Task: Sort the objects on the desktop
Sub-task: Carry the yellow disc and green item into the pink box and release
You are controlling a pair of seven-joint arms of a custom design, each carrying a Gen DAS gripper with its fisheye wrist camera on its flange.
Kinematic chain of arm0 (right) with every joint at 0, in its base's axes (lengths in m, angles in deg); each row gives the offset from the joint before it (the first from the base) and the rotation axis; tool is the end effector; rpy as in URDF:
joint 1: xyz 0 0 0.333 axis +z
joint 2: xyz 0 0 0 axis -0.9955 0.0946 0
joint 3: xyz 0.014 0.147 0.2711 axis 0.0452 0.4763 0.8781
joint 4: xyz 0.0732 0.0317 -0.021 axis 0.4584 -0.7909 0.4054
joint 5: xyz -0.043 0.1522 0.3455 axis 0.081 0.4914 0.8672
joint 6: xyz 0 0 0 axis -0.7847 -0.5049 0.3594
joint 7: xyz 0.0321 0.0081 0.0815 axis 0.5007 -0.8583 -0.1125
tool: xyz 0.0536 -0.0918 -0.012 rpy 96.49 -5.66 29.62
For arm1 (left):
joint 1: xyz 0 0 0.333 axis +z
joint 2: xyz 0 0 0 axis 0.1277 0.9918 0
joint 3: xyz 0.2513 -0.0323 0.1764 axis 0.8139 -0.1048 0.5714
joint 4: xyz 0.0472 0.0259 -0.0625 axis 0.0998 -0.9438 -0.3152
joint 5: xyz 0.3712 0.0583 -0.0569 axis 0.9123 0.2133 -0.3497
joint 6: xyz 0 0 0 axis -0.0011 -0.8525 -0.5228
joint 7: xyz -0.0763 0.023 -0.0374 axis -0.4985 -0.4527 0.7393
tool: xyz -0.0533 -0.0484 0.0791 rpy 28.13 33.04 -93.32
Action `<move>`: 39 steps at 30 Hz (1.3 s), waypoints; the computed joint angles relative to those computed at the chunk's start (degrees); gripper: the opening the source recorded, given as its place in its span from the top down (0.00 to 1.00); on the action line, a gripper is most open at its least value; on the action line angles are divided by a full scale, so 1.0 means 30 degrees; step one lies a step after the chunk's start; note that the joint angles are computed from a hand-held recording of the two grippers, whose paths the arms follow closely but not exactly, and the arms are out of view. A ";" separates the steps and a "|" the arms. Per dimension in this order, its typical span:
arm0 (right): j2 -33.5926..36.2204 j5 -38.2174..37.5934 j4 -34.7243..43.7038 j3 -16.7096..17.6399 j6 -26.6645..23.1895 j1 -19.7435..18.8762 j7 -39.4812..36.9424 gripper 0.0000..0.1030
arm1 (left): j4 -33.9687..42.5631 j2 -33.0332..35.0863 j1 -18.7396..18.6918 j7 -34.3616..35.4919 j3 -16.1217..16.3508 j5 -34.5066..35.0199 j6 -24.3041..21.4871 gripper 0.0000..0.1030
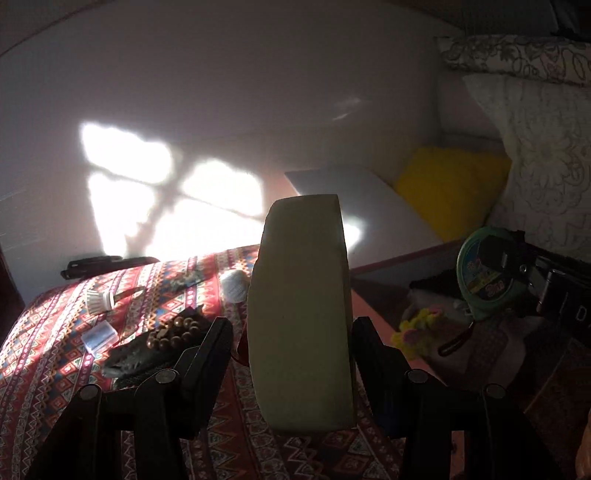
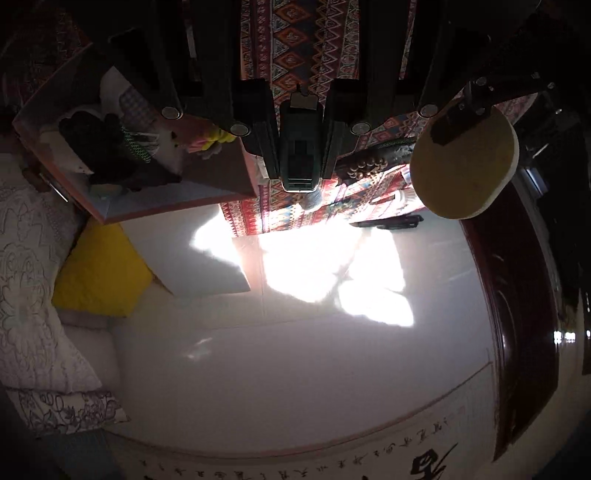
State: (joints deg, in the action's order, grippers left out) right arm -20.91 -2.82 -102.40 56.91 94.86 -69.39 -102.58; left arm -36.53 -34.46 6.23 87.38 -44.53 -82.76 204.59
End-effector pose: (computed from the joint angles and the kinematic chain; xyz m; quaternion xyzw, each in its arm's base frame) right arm 0.5943 0.1889 0.5168 -0.4585 0.6993 -0.3872 0.3883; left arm 0.6549 -0.1741 0.4802 -0.3614 0.7689 -0.4687 0.2420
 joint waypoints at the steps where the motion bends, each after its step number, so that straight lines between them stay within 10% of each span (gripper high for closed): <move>1: -0.0568 -0.0588 -0.0574 -0.0144 -0.0342 -0.0020 0.0807 0.79 | 0.0168 0.0069 -0.0241 -0.0130 -0.0092 0.0221 -0.0086 0.45; 7: -0.3518 -0.1788 -0.4081 -0.0064 -0.1813 -0.1627 0.3579 0.79 | 0.1649 0.1151 -0.1991 -0.2405 -0.0276 0.3169 -0.0620 0.45; 14: -0.3620 -0.0821 -0.5385 -0.0560 0.0712 -0.4056 0.4272 0.79 | 0.3419 0.3100 -0.4378 -0.7376 0.0667 0.9051 -0.1712 0.34; 17: -0.2659 0.1526 -0.4872 -0.0728 0.1326 -0.4479 0.1722 0.77 | 0.3123 0.3398 -0.4144 -0.7636 -0.0064 0.9538 0.0050 0.16; 21: -0.2661 0.1925 -0.4901 -0.0515 -0.0749 -0.4189 0.1891 0.26 | 0.3300 0.3656 -0.3269 -0.8459 -0.0856 0.9894 0.0233 0.04; 39: -0.2606 -0.0719 -0.4103 0.0185 -0.1365 -0.3675 0.4908 0.25 | 0.2476 0.3416 -0.0500 -1.0014 -0.0902 1.0489 0.0743 0.04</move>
State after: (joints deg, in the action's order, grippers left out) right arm -28.73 -4.98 -114.71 57.47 90.76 -80.42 -87.86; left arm -29.10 -24.22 4.73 57.34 -47.24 -51.30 206.82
